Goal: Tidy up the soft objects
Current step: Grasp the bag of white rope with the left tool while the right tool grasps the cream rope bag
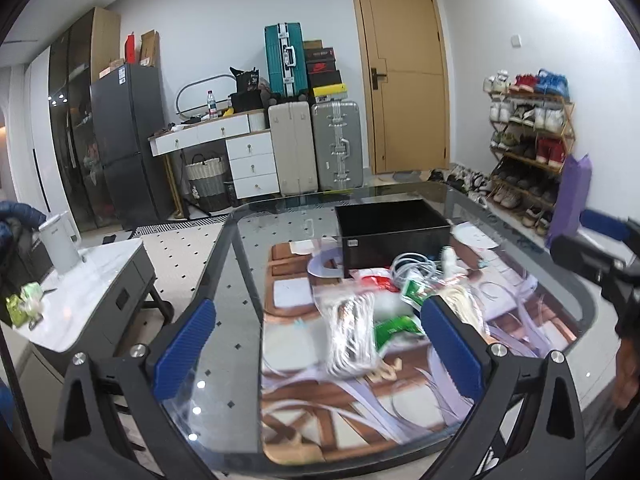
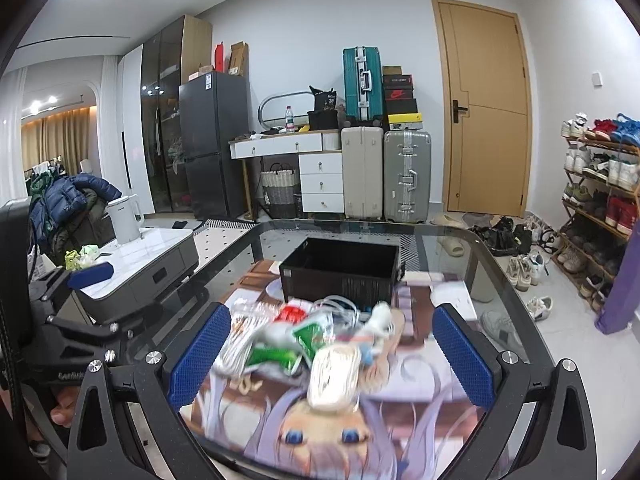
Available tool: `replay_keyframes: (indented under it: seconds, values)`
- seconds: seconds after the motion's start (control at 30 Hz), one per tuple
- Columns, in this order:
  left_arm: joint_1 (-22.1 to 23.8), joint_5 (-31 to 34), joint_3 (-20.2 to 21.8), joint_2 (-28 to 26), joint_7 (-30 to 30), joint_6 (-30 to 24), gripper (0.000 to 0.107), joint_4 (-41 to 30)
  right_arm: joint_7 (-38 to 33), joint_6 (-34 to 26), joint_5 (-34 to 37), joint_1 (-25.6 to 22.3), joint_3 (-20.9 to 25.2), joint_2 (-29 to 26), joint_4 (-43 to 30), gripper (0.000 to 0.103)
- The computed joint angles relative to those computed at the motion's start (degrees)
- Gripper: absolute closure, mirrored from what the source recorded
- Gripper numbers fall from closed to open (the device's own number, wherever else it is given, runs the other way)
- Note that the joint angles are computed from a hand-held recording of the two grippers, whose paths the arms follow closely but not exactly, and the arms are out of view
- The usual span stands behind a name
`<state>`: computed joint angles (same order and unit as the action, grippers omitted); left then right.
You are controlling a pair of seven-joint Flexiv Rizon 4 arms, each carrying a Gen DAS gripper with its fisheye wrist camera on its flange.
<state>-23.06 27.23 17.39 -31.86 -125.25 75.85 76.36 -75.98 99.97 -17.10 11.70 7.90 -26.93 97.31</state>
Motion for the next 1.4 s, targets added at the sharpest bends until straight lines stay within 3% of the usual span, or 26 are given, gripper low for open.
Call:
replay_keyframes:
  seconds: [0.1,0.13,0.23,0.3,0.43,0.53,0.63,1.03,1.3,1.4]
  values:
    - [5.01,-5.58,-6.43,-1.47,8.51,-1.96,0.004,-1.94,-1.4,-9.77,-0.55,-4.73,7.05,-3.47,-7.77,0.001]
    - [6.87,-8.32,-9.07,-2.36,12.37,-3.57,0.004,-2.97,-1.27,-14.97,-0.18,-4.19,6.81,-4.29,-10.59,0.001]
    - [7.6,-13.21,-10.45,-5.54,17.16,-10.86,0.004,-7.88,-0.12,-25.74,-0.47,-0.31,2.28,-6.39,-16.43,0.001]
    - [7.54,-15.33,-10.28,-8.37,18.14,-17.27,0.004,-12.62,-4.09,-30.89,2.43,-1.2,4.48,-8.53,-20.4,0.001]
    - [9.33,-19.43,-12.73,-11.84,21.89,-22.36,0.005,-16.74,-9.42,-38.92,6.49,-0.97,5.34,-11.82,-25.67,0.002]
    - [10.51,-22.9,-14.45,-13.68,23.6,-25.45,0.017,-18.06,-11.27,-43.42,9.07,-0.05,4.37,-13.32,-27.91,0.007]
    - [10.63,-23.93,-14.57,-14.35,25.02,-26.0,0.019,-18.13,-13.44,-46.24,11.56,0.58,3.7,-14.11,-28.78,0.019]
    - [11.19,-26.55,-15.12,-14.03,27.3,-25.03,0.02,-15.33,-15.53,-47.38,12.76,3.03,0.79,-14.9,-27.24,0.023]
    - [12.74,-29.96,-17.14,-14.46,30.49,-25.59,0.046,-15.03,-15.19,-46.78,10.26,4.42,-0.21,-15.81,-26.71,0.024]
    - [12.4,-30.22,-16.78,-14.74,30.77,-25.75,0.053,-15.46,-16.2,-48.23,10.47,4.04,0.61,-16.09,-27.39,0.043]
